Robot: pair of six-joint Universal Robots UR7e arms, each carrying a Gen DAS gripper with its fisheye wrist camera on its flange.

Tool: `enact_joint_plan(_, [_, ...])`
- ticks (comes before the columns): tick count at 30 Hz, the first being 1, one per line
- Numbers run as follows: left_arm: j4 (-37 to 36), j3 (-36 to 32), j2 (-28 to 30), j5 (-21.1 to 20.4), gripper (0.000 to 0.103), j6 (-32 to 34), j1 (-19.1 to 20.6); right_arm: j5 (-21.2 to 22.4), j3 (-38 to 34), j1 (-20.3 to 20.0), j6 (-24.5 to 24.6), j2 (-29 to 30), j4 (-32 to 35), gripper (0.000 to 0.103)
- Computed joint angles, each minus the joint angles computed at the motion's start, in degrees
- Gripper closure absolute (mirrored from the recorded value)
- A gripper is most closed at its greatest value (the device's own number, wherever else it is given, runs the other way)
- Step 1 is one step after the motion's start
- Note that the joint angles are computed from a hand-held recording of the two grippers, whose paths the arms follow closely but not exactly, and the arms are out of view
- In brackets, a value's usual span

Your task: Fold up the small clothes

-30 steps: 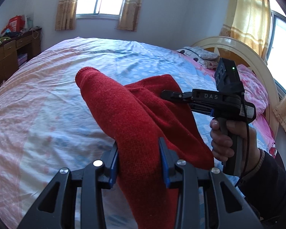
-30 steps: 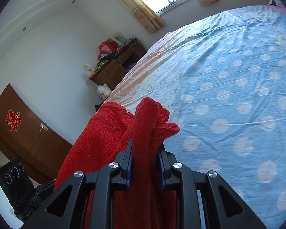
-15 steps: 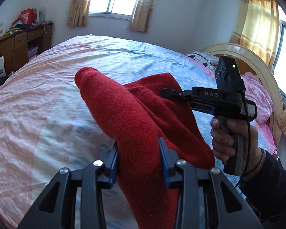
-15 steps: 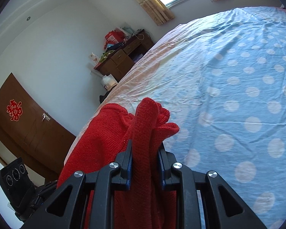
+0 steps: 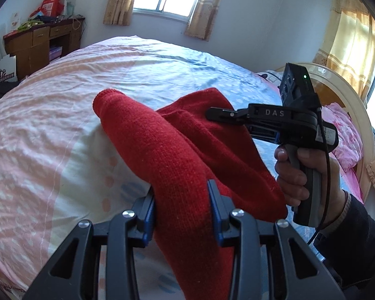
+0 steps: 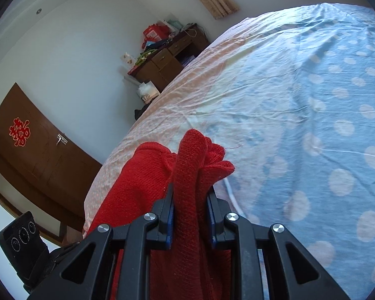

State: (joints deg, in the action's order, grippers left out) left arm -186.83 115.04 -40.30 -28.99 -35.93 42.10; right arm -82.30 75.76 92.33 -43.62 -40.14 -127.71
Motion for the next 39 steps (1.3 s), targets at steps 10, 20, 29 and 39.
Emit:
enact_joint_plan(10, [-0.4,2.7,-0.5,-0.8,0.065,-2.4,0.1,-0.7,-0.8,0.1,1.2,1.1,0.4,0.082])
enact_joint_plan(20, [-3.0,4.8,0.0,-2.1,0.063,-3.7,0.6,-3.8,-2.7,-0.7,3.2,2.8,-0.1,0.082])
enact_joint_plan(29, [-1.2,4.7,-0.2,-1.3,0.05,-5.5,0.4,-5.4,-1.7,-0.6,2.8,2.8,-2.1,0.082])
enact_joint_plan(39, [12.5,4.8,-2.8,6.7,0.042,-12.3,-3.0,-9.5,0.8,0.9,0.1,2.2,-6.8,0.079])
